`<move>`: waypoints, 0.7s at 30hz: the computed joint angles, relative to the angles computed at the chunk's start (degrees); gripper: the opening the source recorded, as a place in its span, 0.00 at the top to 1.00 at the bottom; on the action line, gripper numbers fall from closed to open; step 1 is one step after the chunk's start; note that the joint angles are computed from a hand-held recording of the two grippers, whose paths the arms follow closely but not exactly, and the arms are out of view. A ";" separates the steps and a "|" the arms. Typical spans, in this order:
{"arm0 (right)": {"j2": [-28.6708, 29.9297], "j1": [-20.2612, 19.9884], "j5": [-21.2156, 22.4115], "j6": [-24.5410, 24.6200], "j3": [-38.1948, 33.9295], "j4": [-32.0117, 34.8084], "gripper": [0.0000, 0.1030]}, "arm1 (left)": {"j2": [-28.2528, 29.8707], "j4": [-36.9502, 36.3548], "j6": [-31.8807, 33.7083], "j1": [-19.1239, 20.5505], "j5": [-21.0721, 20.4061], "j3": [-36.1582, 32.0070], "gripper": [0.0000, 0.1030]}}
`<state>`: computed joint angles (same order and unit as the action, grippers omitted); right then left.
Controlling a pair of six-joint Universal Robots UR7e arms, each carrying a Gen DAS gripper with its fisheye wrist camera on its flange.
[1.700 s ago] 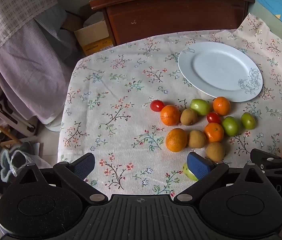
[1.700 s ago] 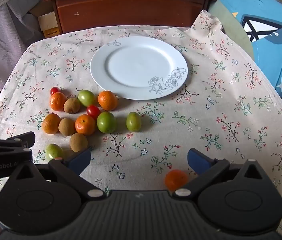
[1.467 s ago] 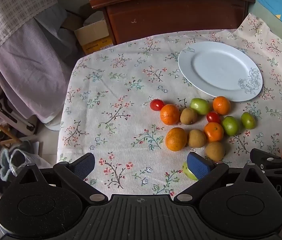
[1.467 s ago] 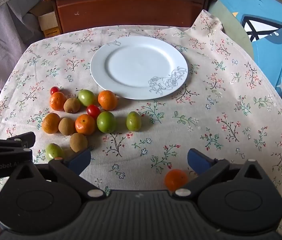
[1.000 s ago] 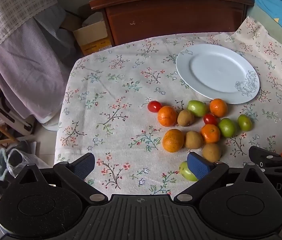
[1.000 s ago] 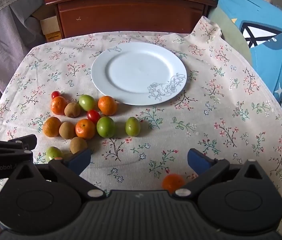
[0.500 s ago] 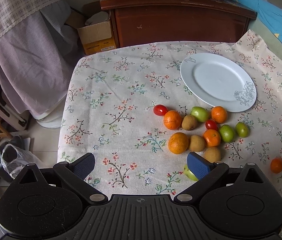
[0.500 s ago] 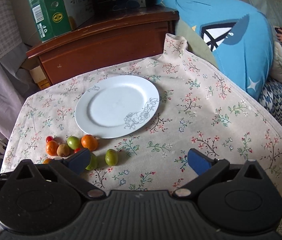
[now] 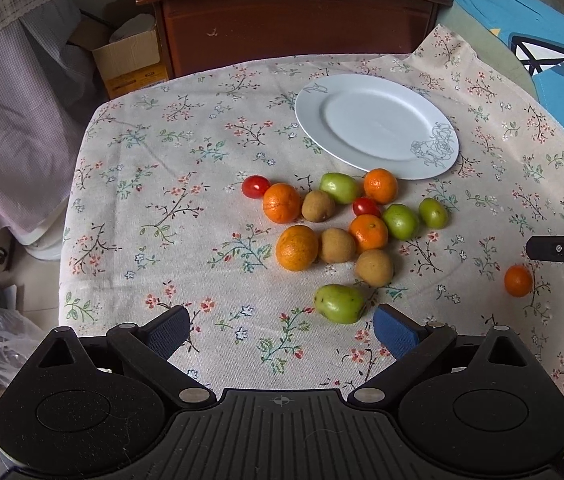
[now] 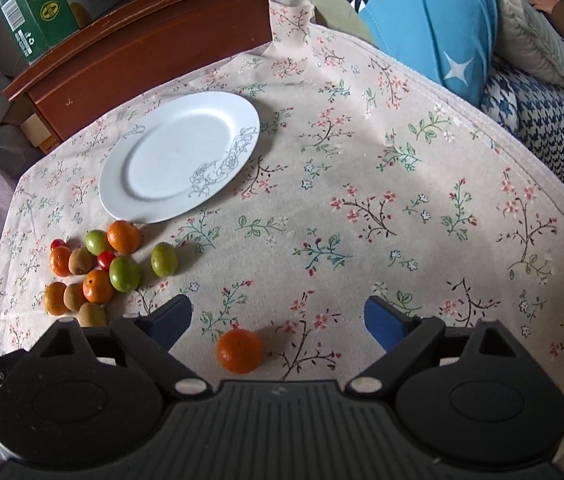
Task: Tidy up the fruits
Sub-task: 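Move the right tool to the lone tangerine while the left tool approaches the green pear-shaped fruit, then close the right tool on the tangerine while the left tool grasps the green pear-shaped fruit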
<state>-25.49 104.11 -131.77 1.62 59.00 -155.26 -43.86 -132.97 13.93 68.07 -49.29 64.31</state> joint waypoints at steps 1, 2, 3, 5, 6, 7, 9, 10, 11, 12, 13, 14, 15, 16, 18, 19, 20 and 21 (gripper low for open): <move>0.17 0.06 -0.36 -0.15 0.03 0.85 0.14 | 0.00 -0.06 0.41 0.08 -0.63 0.19 0.04; 0.18 0.04 -0.22 -0.19 0.26 1.48 0.15 | 0.02 -0.27 0.77 0.17 -1.13 0.36 0.05; 0.14 -0.01 0.16 -0.19 0.45 1.97 0.15 | 0.08 -0.55 1.01 0.20 -1.38 0.49 0.05; 0.00 -0.10 1.18 -0.39 0.92 2.79 0.19 | 0.35 -0.81 1.72 0.28 -1.95 0.49 0.05; -0.01 -0.16 1.69 -0.58 1.03 2.92 0.20 | 0.46 -1.12 2.08 0.36 -2.31 0.53 0.05; -0.07 -0.19 2.16 -0.77 1.26 2.89 0.22 | 0.54 -1.62 2.42 0.44 -2.65 0.62 0.05; -0.16 -0.22 2.94 -0.99 1.64 3.11 0.27 | 0.79 -2.77 3.03 0.56 -3.09 0.80 0.05; -0.21 -0.24 3.21 -1.14 1.84 3.04 0.30 | 0.91 -3.06 3.25 0.67 -3.42 0.79 0.06; -0.25 -0.26 3.39 -1.26 1.98 3.02 0.34 | 0.96 -3.41 3.53 0.77 -3.85 0.87 0.08; -0.20 -0.31 3.44 -1.39 1.87 3.21 0.35 | 1.11 -3.50 3.67 0.85 -4.11 0.82 0.10; -0.13 -0.30 3.24 -1.56 1.86 3.11 0.38 | 1.23 -3.59 3.78 0.90 -4.30 0.78 0.11; -0.02 -0.28 2.98 -1.92 1.86 2.72 0.40 | 1.43 -4.08 4.00 0.92 -4.32 0.77 0.11; 0.08 -0.25 2.79 -2.27 1.86 2.37 0.42 | 1.55 -4.57 4.24 0.94 -4.32 0.83 0.14; 0.17 -0.25 2.62 -2.74 1.85 2.02 0.47 | 1.68 -5.15 4.59 1.00 -4.43 0.88 0.17; 0.29 -0.29 2.64 -3.40 1.79 1.61 0.54 | 1.83 -5.07 4.68 1.09 -4.64 0.75 0.28; 0.36 -0.28 2.62 -3.74 1.77 1.42 0.57 | 1.94 -4.75 4.52 1.13 -4.59 0.61 0.30; 0.43 -0.27 2.72 -4.26 1.77 1.21 0.61 | 2.06 -4.23 4.29 1.21 -4.62 0.36 0.34; 0.42 -0.31 3.11 -4.75 1.84 1.04 0.64 | 2.15 -3.69 3.96 1.31 -4.83 0.11 0.38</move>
<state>-25.07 103.80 -128.66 -3.13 60.84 -154.22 -41.71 -136.66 17.90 69.38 -54.12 64.42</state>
